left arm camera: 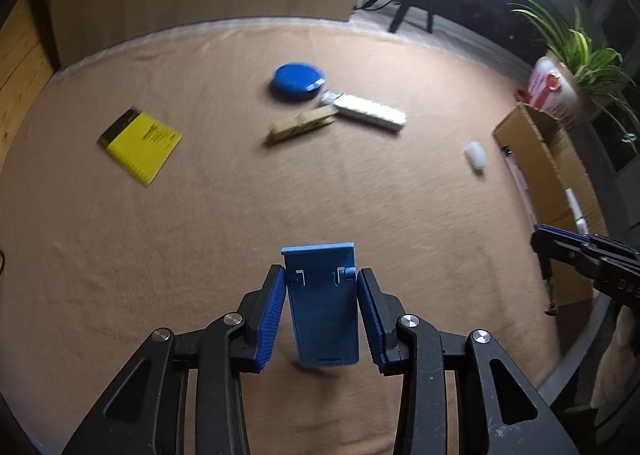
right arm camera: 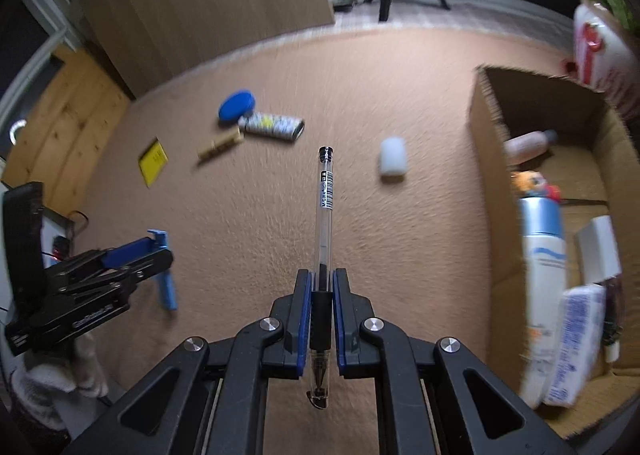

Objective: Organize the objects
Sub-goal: 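Lift the pen and phone stand and carry both toward the box, then open both grippers over the box to drop pen and phone stand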

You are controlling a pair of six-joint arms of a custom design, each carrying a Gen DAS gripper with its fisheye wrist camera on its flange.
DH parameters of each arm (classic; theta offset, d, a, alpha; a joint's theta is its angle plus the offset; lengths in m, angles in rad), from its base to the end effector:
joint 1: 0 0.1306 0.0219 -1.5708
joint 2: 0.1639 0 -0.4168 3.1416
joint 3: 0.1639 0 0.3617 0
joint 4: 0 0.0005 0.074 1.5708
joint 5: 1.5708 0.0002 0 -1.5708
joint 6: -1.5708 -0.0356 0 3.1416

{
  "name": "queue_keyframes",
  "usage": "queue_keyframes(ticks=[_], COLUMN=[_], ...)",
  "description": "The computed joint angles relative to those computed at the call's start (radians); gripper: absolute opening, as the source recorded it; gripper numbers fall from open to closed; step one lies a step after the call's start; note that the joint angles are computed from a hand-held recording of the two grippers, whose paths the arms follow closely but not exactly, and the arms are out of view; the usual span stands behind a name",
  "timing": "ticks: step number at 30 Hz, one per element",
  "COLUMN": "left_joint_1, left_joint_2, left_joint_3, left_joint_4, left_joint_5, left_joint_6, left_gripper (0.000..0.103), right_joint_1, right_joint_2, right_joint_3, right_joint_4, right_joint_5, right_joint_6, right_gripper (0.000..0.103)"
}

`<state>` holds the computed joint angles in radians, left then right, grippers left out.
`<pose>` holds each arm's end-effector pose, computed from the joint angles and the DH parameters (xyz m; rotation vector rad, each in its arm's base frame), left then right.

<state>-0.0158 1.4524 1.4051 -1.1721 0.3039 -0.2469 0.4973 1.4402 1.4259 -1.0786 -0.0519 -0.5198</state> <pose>0.4389 -0.0181 0.4284 0.4323 2.7037 -0.3603 0.3928 0.2147 0.4446 0.0134 2.7233 0.3847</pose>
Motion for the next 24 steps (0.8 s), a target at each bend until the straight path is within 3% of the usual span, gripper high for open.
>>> queue_keyframes(ticks=[14,24], left_joint_1=[-0.263,-0.45], left_joint_2=[0.044,0.123], left_joint_3=[0.174,0.316], left_joint_4=[0.014,0.038], left_joint_5=[0.074,0.067], left_joint_6=[0.064,0.128], left_gripper=[0.039,0.039], right_joint_1=[-0.185,-0.327], right_joint_2=[-0.22,-0.272], right_joint_3=[-0.081,-0.138], right_joint_4=[-0.063,-0.071], right_joint_5=[0.094,0.096], right_joint_6=[0.018,0.06], right_gripper=[0.01,0.01])
